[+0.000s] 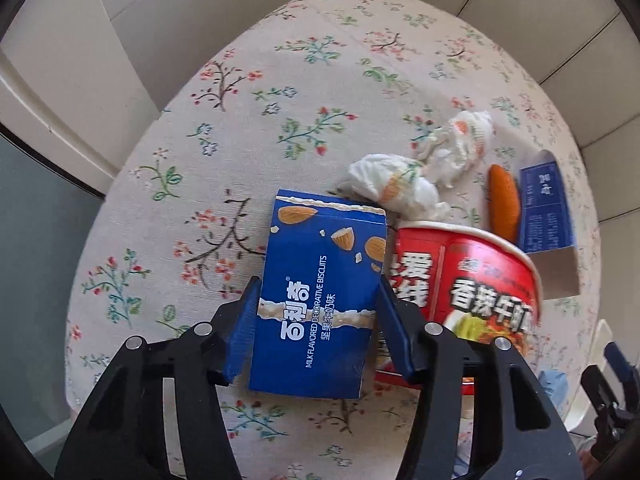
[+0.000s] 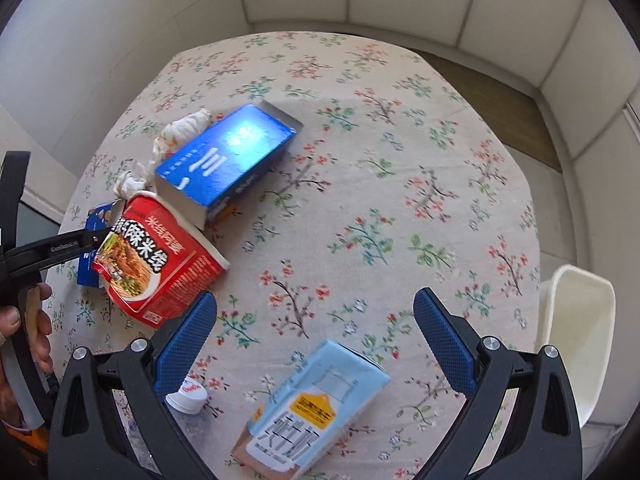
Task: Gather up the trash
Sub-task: 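Grasp the blue almond biscuit box with the left gripper while the right grasps the milk carton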
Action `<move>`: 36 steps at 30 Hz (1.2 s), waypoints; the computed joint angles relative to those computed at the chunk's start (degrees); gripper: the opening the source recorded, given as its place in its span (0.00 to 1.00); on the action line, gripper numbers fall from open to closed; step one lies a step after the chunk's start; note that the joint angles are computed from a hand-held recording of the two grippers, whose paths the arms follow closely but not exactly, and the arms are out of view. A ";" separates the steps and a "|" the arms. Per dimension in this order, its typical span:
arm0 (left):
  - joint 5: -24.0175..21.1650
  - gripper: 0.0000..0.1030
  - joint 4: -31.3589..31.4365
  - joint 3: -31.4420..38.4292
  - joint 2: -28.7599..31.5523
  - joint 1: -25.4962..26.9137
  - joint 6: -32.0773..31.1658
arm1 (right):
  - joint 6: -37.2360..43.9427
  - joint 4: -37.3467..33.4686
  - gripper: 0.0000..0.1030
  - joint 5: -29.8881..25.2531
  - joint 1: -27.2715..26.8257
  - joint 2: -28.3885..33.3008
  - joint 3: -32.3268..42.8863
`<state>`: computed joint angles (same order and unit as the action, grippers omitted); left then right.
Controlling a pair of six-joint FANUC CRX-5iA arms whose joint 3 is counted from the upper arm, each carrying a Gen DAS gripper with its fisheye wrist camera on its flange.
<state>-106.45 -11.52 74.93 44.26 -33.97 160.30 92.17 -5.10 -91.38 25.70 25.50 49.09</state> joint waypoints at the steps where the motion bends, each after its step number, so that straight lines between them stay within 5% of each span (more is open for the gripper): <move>1: 0.98 0.51 -0.20 -0.64 -0.55 -0.14 0.32 | -0.89 -0.03 0.93 -0.35 -0.56 -0.10 0.08; 12: 9.11 0.51 -8.69 -9.10 -9.44 -3.81 6.46 | -9.56 -1.17 0.93 -4.98 -2.97 -3.33 -6.43; 19: 10.54 0.52 -8.82 -4.53 -7.02 -3.64 3.80 | -10.80 -0.47 0.92 -3.20 -0.55 -5.73 -14.66; 22: 9.69 0.52 -9.78 -1.18 -5.32 -4.15 1.71 | -10.37 -1.31 0.83 -2.78 -0.47 -5.84 -15.53; 26: 7.94 0.52 -11.18 3.20 -3.15 -4.93 -0.46 | -8.79 -0.65 0.58 0.45 -0.08 -7.32 -17.47; 36: 11.40 0.52 -13.90 -1.42 -6.12 -6.19 2.47 | -4.81 0.17 0.57 6.02 0.45 -10.05 -18.16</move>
